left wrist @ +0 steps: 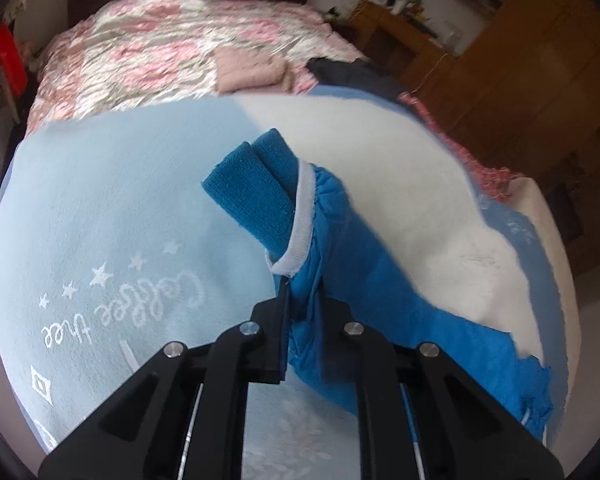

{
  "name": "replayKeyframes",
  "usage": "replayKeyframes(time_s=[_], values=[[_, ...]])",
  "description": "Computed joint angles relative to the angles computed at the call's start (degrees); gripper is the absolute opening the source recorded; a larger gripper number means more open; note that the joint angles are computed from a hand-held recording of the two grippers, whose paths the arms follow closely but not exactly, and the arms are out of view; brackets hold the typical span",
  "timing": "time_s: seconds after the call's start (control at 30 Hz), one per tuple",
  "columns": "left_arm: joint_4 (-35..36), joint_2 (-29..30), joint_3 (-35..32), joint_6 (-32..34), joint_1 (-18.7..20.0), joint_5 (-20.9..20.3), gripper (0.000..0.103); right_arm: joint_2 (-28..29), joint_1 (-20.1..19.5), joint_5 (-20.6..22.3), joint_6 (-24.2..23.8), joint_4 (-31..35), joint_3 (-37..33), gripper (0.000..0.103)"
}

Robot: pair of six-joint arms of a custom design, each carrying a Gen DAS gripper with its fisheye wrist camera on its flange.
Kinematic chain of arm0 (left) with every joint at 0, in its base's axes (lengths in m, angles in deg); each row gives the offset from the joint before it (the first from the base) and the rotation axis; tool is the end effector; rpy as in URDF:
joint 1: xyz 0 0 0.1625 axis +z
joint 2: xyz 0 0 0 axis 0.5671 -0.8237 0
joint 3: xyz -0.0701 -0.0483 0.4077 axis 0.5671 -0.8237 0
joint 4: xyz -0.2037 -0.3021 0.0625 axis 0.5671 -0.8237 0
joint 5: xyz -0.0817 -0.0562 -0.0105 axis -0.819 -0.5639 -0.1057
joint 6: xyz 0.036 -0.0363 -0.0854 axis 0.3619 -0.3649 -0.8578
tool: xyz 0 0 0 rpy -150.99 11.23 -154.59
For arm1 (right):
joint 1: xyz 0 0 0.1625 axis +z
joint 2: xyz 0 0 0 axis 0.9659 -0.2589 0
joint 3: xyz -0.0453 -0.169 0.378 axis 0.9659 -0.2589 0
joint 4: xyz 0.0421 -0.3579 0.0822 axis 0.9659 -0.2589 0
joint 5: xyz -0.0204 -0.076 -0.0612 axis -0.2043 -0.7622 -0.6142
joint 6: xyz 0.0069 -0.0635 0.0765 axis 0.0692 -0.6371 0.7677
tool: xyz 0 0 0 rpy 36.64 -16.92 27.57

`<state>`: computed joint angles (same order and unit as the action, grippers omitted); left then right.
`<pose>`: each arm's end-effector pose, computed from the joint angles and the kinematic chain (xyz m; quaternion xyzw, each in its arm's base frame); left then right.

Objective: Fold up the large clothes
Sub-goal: 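Fold the held sleeve across the jacket body and open the left gripper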

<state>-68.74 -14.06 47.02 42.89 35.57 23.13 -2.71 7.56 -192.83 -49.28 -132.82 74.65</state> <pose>0.0584 -0.4656 0.4447 -0.2404 0.8369 -0.4079 0.2746 0.0282 -0.4731 0.2122 -0.0599 -0.9536 0.1673 0.2431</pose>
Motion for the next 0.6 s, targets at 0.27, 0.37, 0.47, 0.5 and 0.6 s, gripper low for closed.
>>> replayKeyframes(time_s=[0.27,0.37,0.47,0.5,0.6], values=[[-6.0,3.2,0.9,9.5,-16.5,-0.7,0.008,-6.8,-0.4,6.1,0.6,1.9,2.0,0.055],[-7.0,7.1,0.2,12.0,-21.0,-4.0,0.008,-9.2,2.3,3.0,-0.4,0.8,3.5,0.055],[-9.0,12.0,-0.6,13.7,-24.0,-8.8,0.008,-11.8,3.2,2.8,-1.0,0.0,5.4,0.055],[-10.1,13.8,-0.9,14.6,-24.9,-10.3,0.008,-12.9,3.5,2.8,-1.1,-0.2,6.0,0.055],[-12.1,19.3,-1.9,16.3,-27.0,-13.7,0.008,-14.0,4.2,1.8,-1.2,-0.5,6.7,0.055]])
